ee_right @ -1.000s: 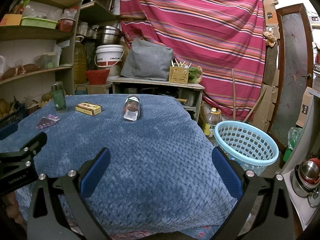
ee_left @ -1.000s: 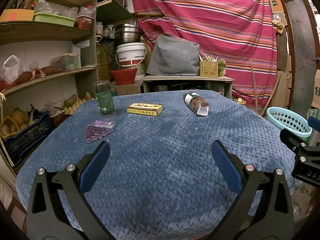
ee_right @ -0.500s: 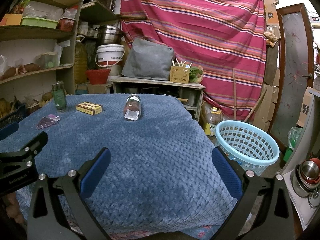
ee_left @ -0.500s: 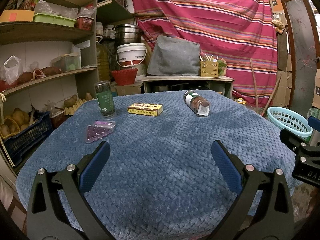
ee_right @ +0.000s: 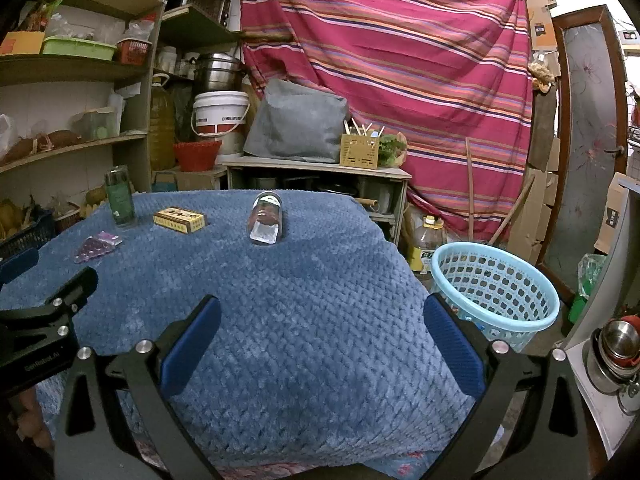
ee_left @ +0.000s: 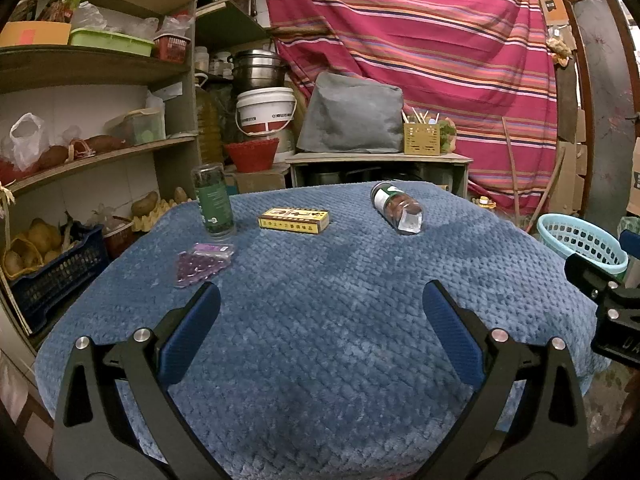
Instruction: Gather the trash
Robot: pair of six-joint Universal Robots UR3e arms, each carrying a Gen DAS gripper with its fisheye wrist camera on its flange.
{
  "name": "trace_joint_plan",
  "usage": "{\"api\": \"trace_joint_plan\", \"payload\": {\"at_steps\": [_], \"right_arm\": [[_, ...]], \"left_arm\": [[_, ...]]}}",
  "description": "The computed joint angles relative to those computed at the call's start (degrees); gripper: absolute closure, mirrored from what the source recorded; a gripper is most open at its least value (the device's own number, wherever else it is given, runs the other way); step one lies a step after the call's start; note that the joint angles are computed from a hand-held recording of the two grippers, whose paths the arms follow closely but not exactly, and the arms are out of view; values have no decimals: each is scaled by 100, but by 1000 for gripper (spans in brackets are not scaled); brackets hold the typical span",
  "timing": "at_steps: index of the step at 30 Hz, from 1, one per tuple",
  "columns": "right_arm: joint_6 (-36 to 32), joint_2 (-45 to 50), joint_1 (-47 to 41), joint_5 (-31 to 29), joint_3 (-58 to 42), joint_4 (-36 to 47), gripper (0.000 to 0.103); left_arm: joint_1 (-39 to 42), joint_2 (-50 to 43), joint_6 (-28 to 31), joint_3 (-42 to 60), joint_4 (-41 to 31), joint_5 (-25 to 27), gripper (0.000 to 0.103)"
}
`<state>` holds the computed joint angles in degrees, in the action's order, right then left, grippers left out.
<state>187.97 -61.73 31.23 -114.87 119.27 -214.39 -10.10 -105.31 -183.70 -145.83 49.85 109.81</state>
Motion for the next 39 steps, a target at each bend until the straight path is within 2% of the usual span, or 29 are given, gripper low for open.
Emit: {"api": "trace_joint_plan", "payload": {"at_steps": [39], "right_arm": [[-38,-99,-66,105,114,7,4]], "left_arm": [[17,-160,20,73,121,-14,5]]}}
